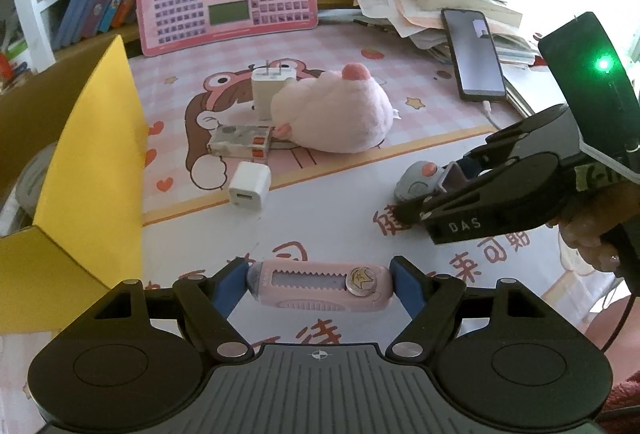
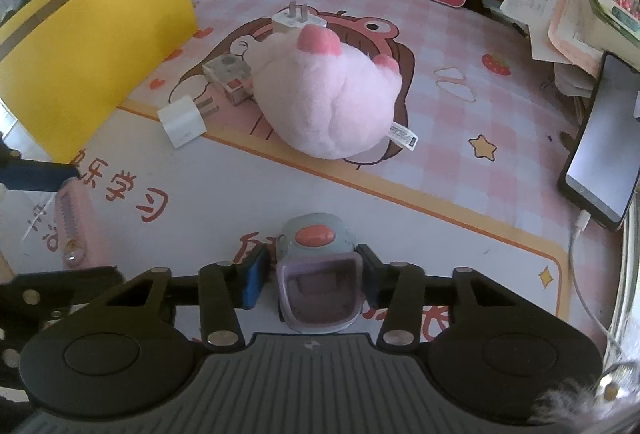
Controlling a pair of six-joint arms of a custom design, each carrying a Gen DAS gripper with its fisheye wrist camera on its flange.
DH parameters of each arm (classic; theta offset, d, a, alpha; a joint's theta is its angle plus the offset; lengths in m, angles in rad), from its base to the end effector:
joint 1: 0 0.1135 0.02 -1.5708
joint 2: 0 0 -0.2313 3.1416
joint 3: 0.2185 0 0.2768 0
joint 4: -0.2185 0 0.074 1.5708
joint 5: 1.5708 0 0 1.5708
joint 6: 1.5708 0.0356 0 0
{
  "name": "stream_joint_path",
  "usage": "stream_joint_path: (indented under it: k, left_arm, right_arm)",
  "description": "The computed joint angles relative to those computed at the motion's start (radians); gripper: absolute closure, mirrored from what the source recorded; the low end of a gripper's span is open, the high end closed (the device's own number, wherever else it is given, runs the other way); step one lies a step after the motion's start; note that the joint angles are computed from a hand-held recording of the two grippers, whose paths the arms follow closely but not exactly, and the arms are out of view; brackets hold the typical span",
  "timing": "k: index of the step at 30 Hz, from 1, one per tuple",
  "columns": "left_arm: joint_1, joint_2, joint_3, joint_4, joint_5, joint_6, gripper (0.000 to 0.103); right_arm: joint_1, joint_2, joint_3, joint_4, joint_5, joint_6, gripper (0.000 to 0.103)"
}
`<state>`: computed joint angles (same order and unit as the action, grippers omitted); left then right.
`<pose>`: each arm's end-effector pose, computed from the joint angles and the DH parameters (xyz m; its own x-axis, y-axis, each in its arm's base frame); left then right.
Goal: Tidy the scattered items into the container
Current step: 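Lift the stapler and grey device and turn both grippers toward the yellow box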
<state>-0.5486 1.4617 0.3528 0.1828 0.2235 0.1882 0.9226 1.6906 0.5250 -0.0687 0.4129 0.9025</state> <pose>0.1958 -0.1289 0.0414 -0.5535 0.5521 -0.6235 0.7388 0.6711 -0.0616 0.1590 0.1863 0.0178 -0.8634 0.0507 -0.5019 0.0444 0.9987 0.0245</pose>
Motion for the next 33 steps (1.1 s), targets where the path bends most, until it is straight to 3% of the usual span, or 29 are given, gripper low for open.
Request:
stream_joint_path:
  k: [8, 19, 27, 33]
  left_arm:
    - [0.020, -0.056, -0.018, -0.047, 0.029, 0.023, 0.025]
    - [0.133, -0.160, -0.050, -0.141, 0.142, 0.105, 0.025]
    - [0.329, -0.335, -0.117, -0.296, 0.311, 0.287, 0.025]
    - [0.534, -0.342, -0.095, -0.427, 0.425, 0.453, 0.025]
  right_arm:
    - [0.023, -0.028, -0.006, -0.025, 0.016, 0.025, 0.062]
    - [0.149, -0.067, 0.070, -0.195, 0.077, 0.190, 0.062]
    - [0.253, 0.018, 0.229, -0.368, 0.129, 0.333, 0.062]
    - [0.309, 0.118, 0.390, -0.506, 0.159, 0.424, 0.062]
